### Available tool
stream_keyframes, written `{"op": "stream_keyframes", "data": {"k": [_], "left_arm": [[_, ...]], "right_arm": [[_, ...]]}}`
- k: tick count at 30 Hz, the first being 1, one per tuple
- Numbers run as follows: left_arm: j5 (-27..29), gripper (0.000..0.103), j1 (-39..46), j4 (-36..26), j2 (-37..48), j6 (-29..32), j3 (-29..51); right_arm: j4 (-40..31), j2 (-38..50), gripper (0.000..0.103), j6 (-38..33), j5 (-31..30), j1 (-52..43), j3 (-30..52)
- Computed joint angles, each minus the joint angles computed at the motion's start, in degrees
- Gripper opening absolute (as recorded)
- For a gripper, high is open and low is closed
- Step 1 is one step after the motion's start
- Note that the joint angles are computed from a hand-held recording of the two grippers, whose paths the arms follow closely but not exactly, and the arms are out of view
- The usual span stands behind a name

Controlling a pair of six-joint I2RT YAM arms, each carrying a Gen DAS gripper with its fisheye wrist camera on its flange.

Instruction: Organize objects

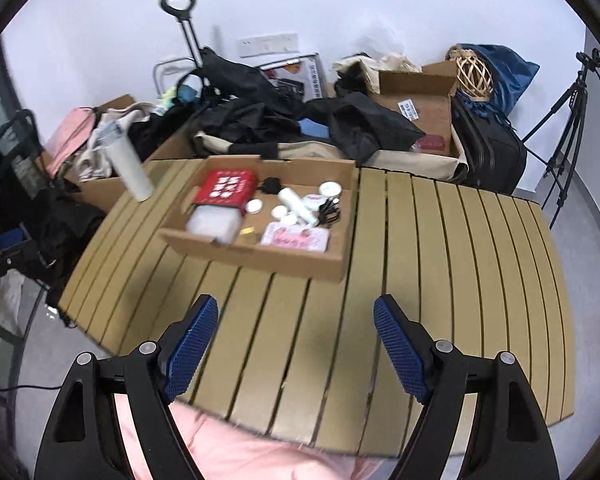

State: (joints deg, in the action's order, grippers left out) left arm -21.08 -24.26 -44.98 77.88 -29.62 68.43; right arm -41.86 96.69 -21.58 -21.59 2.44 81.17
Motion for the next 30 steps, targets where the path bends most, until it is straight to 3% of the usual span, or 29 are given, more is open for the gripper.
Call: {"op": "stream_keyframes", "data": {"k": [5,9,11,14,16,18,20,25,30], "left_arm": [[-11.0,0.103,-15.8,-5.8,-9.0,-10.3,-8.0],[-19.3,0.103,-32.1,-15.4,-13.1,-27.4,-11.6],[-23.4,0.103,-41.7,-21.6,-12.9,-40.3,-12.6],[-27.6,0.103,-58.6,-32.9,-6.7,-68.3,-12.9],[-27.9,0.103,-64.2,-35.5,-3.6,-77.9,-12.5],[-27.9,0.103,-65.6,-35.8,-2.9,-76.7,-11.8],[-28.6,0.103,-65.8,-38.8,-1.8,-78.3,-10.2],[-28.6,0.103,-66.4,-39.2,-1.7,-79.5,-10.4],[-28.1,0.103,-67.8,-40.3,0.5,-82.0,-9.6]], "right_arm": [[0.9,-16.3,0.084,-2.8,-3.6,-4.9,-16.7],[-3.5,-32.1,0.084,-8.1,-8.1,-11.7,-29.2],[-7.2,-39.5,0.084,-11.8,-10.5,-15.5,-34.3],[-15.7,-51.6,0.084,-19.2,-15.7,-25.3,-41.2],[-25.5,-57.1,0.084,-30.0,-22.5,-36.5,-44.3],[-33.0,-61.0,0.084,-40.3,-25.4,-42.4,-46.2],[-31.8,-66.7,0.084,-36.9,-23.5,-39.5,-47.4],[-31.3,-67.9,0.084,-34.0,-23.3,-37.4,-47.7],[-33.6,-63.3,0.084,-40.9,-26.7,-43.5,-47.1]]}}
